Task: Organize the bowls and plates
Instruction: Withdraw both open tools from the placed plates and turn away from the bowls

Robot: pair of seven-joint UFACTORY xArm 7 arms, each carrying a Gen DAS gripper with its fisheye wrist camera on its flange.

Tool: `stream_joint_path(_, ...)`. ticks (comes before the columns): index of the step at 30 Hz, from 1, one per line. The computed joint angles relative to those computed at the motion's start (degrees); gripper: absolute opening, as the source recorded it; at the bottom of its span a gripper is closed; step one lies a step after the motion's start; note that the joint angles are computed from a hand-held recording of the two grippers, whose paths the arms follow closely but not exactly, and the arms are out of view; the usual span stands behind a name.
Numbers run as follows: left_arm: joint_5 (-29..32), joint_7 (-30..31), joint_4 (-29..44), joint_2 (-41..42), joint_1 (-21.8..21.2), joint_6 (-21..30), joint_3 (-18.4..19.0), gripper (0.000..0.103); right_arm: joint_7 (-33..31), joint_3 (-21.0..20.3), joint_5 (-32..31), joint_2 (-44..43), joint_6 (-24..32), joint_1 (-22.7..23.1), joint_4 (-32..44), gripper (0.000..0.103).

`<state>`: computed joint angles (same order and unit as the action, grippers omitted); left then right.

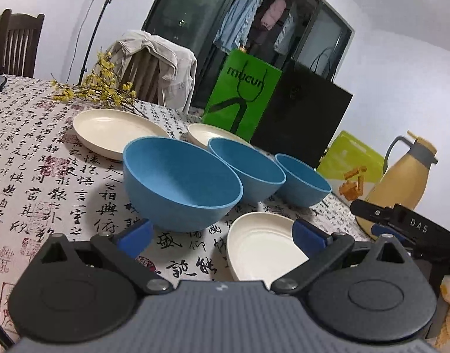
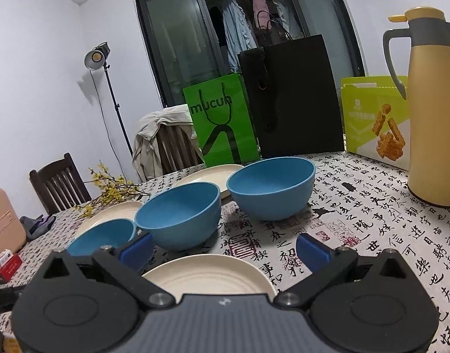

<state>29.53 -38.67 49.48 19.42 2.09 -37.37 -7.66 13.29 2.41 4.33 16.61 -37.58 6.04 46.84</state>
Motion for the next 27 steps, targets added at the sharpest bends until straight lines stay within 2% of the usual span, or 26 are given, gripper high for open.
stream_joint_path(6,-5.0,2.2,-3.3,-1.9,-1.4,-2.0,1.4,0.103,-2.0,0.0,0.3,-1.7,0.2,1.2,-1.6,0.103)
stream_joint_path(12,-8.4,5.4,-5.4,-3.6,-2.4,-3.2,2.6,0.103,-6.6,0.0,4.7,-2.6,0.0,4.0,-2.0,0.103)
stream_joint_path(19,-7.6,6.6,-5.7,-5.3,-0.9,-3.7,3.6,0.103,-7.2,0.6,5.1,-2.9,-1.3,4.6,-1.5,0.103)
stream_joint_path(22,-7.6,7.0,-5.4,-6.3,-0.3,-3.0,4.1,0.103,-6.4,1.0,3.7,-3.2,0.5,4.0,-0.7,0.103)
stream_joint_path(25,-5.3,4.6,-4.1,-6.7,1.5,-2.0,4.2,0.103,-3.7,1.5,0.8,-3.3,2.4,2.8,0.3,0.103)
stream_joint_path(27,-3.1,2.8,-2.7,-6.5,2.7,-1.6,4.2,0.103,-4.5,1.2,1.7,-3.0,3.4,3.5,1.4,0.103)
